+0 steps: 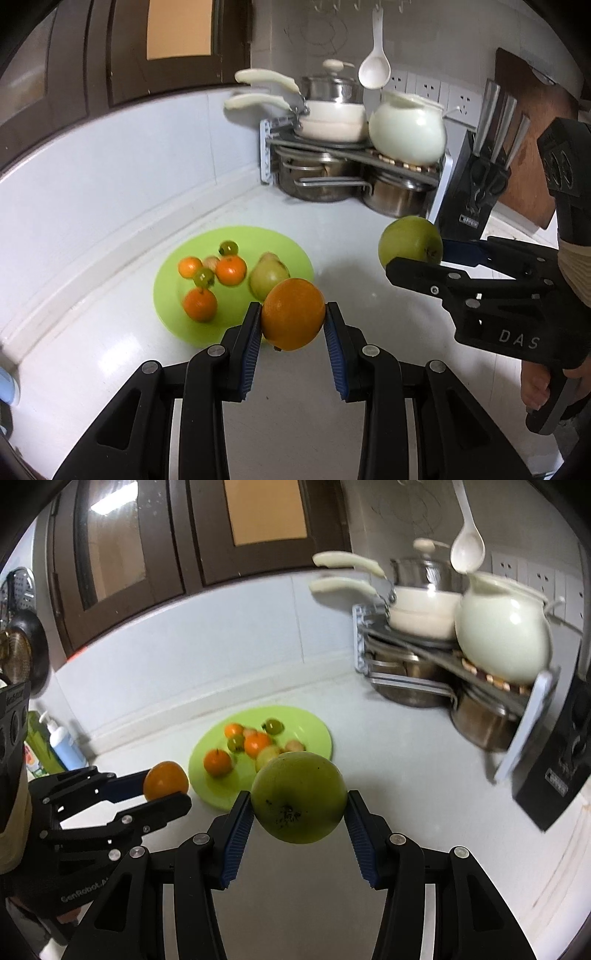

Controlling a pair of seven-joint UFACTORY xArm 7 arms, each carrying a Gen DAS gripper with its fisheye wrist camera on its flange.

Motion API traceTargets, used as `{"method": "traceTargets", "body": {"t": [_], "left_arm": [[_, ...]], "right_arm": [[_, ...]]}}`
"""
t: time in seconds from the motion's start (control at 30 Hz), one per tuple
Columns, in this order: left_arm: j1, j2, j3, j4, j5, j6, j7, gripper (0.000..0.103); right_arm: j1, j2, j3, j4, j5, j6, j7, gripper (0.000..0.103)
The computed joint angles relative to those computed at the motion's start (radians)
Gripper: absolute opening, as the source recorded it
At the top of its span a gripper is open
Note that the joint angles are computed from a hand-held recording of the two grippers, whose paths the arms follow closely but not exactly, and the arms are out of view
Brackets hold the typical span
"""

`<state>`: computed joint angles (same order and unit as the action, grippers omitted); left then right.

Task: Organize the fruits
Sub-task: 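Carry the orange with the left tool while the right tool carries the yellow-green fruit to the plate, then open both tools to release the orange and yellow-green fruit onto the plate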

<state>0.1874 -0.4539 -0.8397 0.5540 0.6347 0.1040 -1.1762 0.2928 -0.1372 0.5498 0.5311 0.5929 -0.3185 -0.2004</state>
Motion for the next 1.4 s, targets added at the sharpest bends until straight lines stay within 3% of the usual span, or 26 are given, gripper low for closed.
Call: {"method": "traceTargets", "body": {"t": [0.17,0.27,0.4,0.53,0.6,0.83,1.1,1.4], "left_arm": [[0.011,-0.016,0.018,0.01,0.003,0.009,0.0,0.033],[0.036,-0.015,0.015,0.019,0.012,0.011,-0.005,0.033],[0.069,-0.001,0.012,0.036,0.025,0.029,-0.014,0.034],[0.095,0.024,0.018,0.051,0.061,0.038,-0.039,0.033],[0.109,0.038,0.018,0.06,0.086,0.051,-0.061,0.033],[0.185,0.125,-0.008,0.107,0.24,0.063,-0.174,0.033],[0.22,0.307,-0.02,0.19,0.449,0.132,-0.317,0.033],[0.13,0.47,0.061,0.262,0.574,0.179,-0.373,0.034]], "right_arm": [[-0.026,0.025,0.021,0.065,0.017,0.004,-0.069,0.051],[-0.008,0.052,-0.004,0.11,0.022,0.016,-0.107,0.051],[0.031,0.107,-0.056,0.175,0.014,0.032,-0.149,0.051],[0.07,0.163,-0.125,0.232,-0.074,0.047,-0.121,0.051],[0.12,0.2,-0.179,0.279,-0.048,0.063,-0.17,0.051],[0.203,0.303,-0.302,0.4,-0.146,0.124,-0.16,0.051],[0.154,0.443,-0.287,0.541,-0.283,0.2,-0.103,0.051],[0.106,0.557,-0.26,0.653,-0.408,0.273,-0.024,0.051]]}}
